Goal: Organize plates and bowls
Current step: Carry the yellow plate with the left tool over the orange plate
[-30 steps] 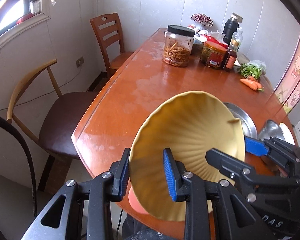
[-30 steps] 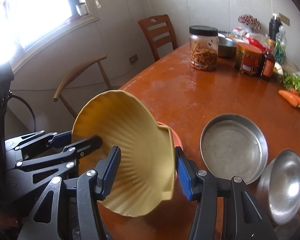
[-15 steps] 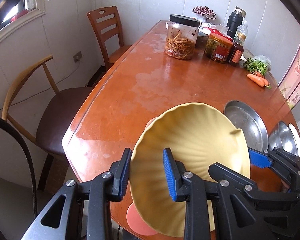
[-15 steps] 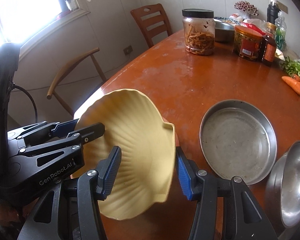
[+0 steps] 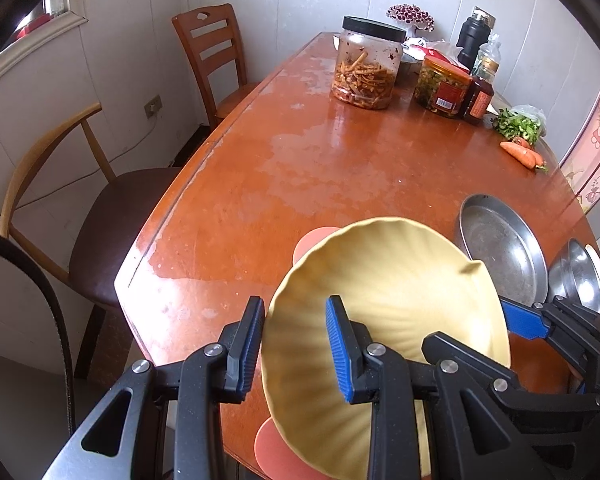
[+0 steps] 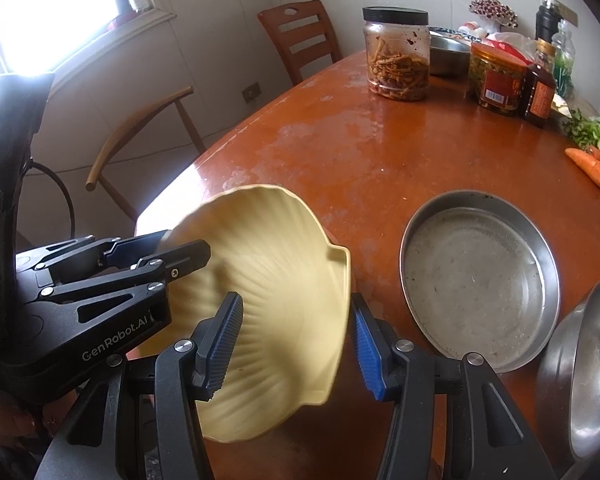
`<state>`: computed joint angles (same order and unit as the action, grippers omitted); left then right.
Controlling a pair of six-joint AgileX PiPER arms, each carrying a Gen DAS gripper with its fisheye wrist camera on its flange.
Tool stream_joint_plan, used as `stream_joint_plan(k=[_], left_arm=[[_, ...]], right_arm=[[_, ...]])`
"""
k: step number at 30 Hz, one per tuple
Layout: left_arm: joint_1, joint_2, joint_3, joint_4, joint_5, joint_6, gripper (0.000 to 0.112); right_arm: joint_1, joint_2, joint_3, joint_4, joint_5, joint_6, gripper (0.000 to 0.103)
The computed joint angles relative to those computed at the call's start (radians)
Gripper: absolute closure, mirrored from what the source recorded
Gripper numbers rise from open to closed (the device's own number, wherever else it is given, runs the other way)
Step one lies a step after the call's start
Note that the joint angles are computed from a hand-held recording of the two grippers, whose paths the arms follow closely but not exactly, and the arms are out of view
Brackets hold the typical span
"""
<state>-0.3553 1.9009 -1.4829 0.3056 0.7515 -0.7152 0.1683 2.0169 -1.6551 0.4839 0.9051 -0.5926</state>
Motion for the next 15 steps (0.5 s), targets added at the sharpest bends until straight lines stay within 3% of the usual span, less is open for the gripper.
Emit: stream_joint_plan(k=[15], left_arm=[[0.015,-0.001,0.010,-0.014,-0.017,0.002,0.081]], right_arm=[[0.011,-0.009,0.012,0.002,-0.024,-0.027,0.047]])
